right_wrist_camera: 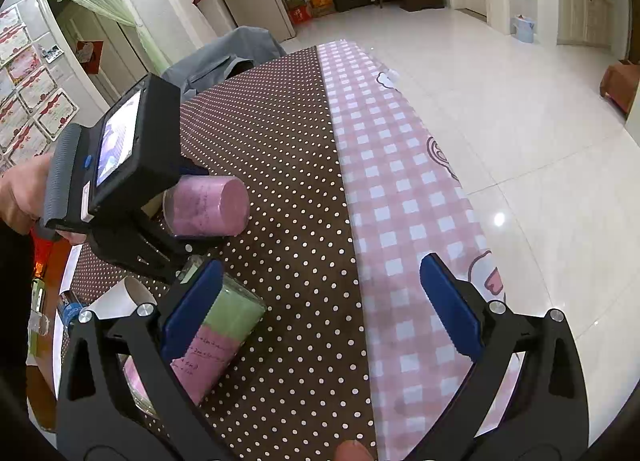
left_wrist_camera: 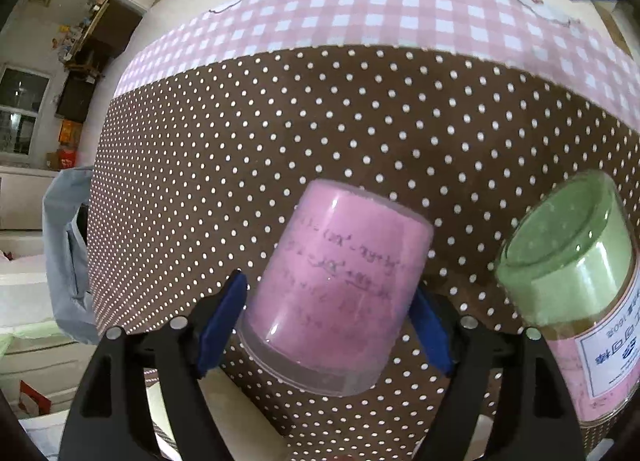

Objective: Flip cup upside down
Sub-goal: 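Close the left gripper on the pink cup and lift it, then set the pink cup upright on the cloth and open the left gripper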

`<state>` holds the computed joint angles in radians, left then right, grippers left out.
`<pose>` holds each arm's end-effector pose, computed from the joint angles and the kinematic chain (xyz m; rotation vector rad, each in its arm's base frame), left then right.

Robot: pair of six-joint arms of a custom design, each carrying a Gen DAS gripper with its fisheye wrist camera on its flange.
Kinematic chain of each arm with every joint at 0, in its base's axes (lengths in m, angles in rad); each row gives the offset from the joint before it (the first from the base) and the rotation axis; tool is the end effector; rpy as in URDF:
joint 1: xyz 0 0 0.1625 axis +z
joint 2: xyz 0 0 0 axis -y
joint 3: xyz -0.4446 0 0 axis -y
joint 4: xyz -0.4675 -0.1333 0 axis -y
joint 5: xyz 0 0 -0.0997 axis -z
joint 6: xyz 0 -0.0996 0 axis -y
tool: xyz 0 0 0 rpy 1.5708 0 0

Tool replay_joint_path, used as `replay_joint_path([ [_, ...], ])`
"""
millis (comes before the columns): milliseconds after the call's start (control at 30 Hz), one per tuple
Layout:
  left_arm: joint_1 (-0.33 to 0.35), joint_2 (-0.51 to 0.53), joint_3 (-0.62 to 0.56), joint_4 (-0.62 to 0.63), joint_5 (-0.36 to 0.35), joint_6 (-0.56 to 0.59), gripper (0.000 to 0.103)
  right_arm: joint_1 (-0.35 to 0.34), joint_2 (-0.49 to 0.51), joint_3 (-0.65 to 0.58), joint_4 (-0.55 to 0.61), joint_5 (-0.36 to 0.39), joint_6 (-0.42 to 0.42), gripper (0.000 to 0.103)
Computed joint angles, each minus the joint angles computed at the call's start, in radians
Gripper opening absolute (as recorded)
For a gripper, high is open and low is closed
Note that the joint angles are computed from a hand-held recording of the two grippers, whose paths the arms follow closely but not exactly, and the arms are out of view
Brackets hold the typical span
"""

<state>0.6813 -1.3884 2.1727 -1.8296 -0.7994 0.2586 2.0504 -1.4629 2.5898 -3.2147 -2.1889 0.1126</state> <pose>-0.2312 -0.4484 0.1577 1.4235 1.7502 0.2909 0.2403 -0.2982 0.1610 0.2547 -2.5569 0.8861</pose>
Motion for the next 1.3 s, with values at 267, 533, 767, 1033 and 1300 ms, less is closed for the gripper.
replay_joint_path([
  [267,0.031,-0.012,-0.019,-0.010,-0.023,-0.095,0.073,0.004,-0.011,0.011,-0.001,-0.006,0.015,0.097],
  [533,0.038,-0.135,0.003,0.004,-0.035,-0.277,0.073,0.050,-0.036,0.020,0.011,-0.013,0.032,0.097],
  [767,-0.072,-0.305,0.034,0.142,-0.038,-0.490,0.073,0.135,-0.077,0.031,0.046,-0.049,0.075,0.097],
  [1033,-0.230,-0.518,0.088,0.338,-0.094,-0.718,0.073,0.301,-0.118,0.043,0.152,-0.145,0.202,0.097],
  [1300,-0.347,-0.702,0.179,0.463,-0.225,-0.940,0.073,0.445,-0.179,0.079,0.335,-0.248,0.449,0.097],
])
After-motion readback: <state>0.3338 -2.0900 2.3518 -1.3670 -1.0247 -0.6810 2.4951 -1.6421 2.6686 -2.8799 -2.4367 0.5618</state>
